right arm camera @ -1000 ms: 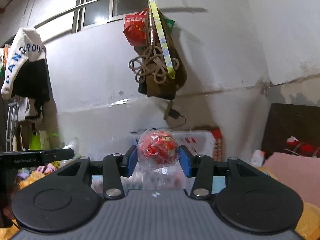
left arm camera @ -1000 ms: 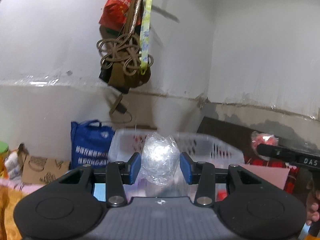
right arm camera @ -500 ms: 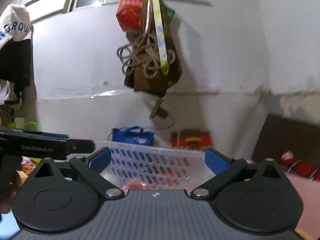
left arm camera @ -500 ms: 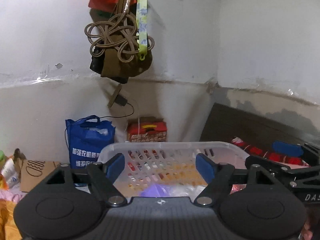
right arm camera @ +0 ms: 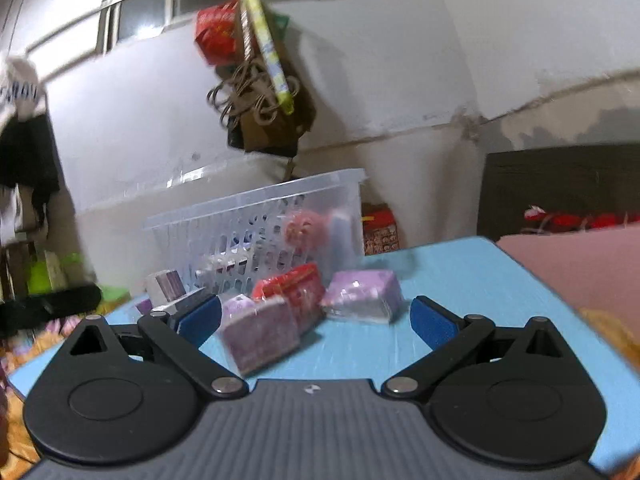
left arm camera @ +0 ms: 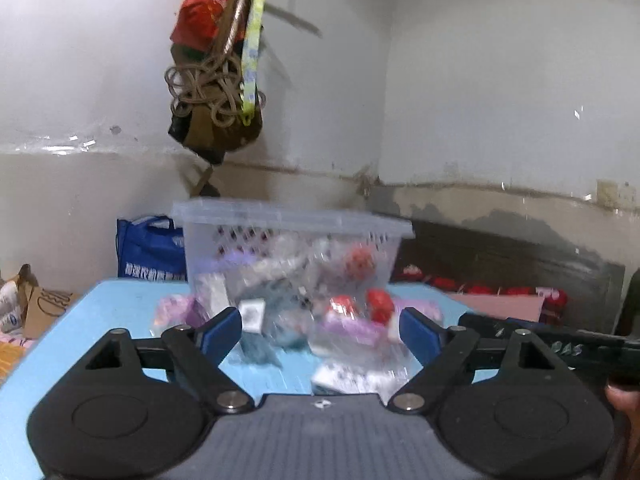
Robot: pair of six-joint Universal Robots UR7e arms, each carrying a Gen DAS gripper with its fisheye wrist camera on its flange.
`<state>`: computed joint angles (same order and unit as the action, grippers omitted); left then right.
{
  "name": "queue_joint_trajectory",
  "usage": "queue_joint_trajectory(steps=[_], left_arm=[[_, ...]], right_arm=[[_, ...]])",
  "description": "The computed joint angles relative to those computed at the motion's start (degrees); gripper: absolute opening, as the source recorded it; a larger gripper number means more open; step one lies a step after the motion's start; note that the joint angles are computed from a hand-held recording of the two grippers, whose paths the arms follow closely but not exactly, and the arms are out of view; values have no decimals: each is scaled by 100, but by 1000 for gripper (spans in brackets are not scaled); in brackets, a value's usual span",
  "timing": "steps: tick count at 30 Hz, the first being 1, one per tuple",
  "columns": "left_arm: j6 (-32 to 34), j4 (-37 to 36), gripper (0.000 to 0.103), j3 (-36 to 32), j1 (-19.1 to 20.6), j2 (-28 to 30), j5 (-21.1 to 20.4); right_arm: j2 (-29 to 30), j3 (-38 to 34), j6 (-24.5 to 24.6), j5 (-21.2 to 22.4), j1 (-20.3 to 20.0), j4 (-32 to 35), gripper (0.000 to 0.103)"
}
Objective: Organize objects
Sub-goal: 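Grasp the bagged black medicine box with the left gripper while the right grasps a pink-brown box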
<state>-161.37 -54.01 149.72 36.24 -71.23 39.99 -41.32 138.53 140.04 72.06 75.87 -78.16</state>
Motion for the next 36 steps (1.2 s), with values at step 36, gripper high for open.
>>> queue_joint_trajectory(steps=[36], left_arm=[[-50,1084,81,-656,1123,107,333]], right_arm=[[89,-2331,-721,2564,1785,4006,89]])
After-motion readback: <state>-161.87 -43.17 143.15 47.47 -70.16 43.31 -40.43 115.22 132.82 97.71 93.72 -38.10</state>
